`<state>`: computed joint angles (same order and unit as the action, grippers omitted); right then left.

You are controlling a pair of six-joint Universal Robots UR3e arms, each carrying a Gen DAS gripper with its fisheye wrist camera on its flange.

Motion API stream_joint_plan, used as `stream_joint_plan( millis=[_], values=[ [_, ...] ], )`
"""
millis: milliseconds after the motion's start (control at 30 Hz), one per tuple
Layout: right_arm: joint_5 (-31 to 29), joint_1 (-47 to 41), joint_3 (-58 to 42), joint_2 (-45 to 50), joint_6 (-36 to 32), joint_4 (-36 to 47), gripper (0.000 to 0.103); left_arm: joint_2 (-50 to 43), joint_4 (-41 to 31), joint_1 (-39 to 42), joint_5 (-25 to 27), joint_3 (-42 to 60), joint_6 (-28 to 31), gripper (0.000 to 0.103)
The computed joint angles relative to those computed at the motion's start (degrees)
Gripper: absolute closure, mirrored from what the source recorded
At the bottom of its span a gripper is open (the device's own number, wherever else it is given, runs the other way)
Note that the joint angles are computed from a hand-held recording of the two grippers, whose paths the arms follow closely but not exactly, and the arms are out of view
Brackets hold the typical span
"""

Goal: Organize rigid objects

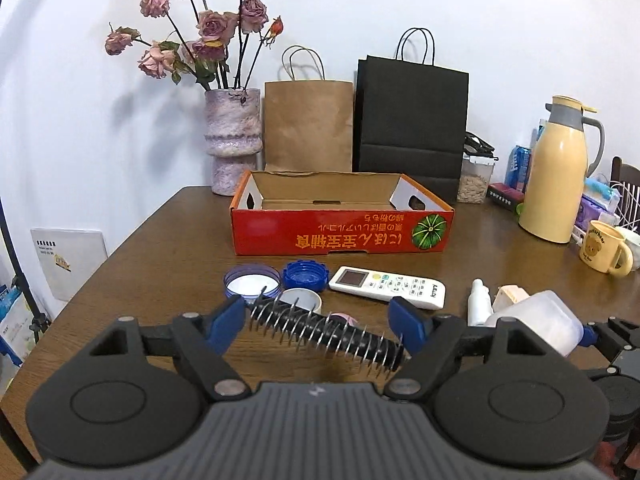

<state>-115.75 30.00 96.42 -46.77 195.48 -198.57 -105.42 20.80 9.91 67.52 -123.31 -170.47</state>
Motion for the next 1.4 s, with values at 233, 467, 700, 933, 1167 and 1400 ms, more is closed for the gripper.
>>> stream_joint_plan(
  millis=[233,467,700,933,1167,1400],
  values=[
    [-0.23,0.34,-2.46,-0.14,-1.40,-0.02,0.021,-0.05,0.37,0.36,-0.56,0.15,-0.40,0.023],
    [-0.64,0.76,-4.08,-0.03,-1.86,0.86,0.021,0.46,1.74,1.24,-1.62,0.41,-1.34,0.023],
    [-0.59,0.89,-4.58,-0.15,-2.07,0.75,0.021,0.79,2.50,1.20,-1.68,1.07,-2.16,0.023],
    [-0.55,0.76,-5.05,-0.33,-1.95,0.91,0.021,1.58,1.34,1.11,-1.63,2.36,-2.52,0.023],
    [-0.36,0.60,-5.83,-0.24,-1.95,1.30,0.021,1.06,-0.11,0.56,-1.09,4.86,-3.24,0.023],
    [0.16,0.15,-7.34,-0.07,-2.22,2.01,0.021,-0.15,-0.90,-0.13,-0.32,7.04,-3.63,0.024]
  ],
)
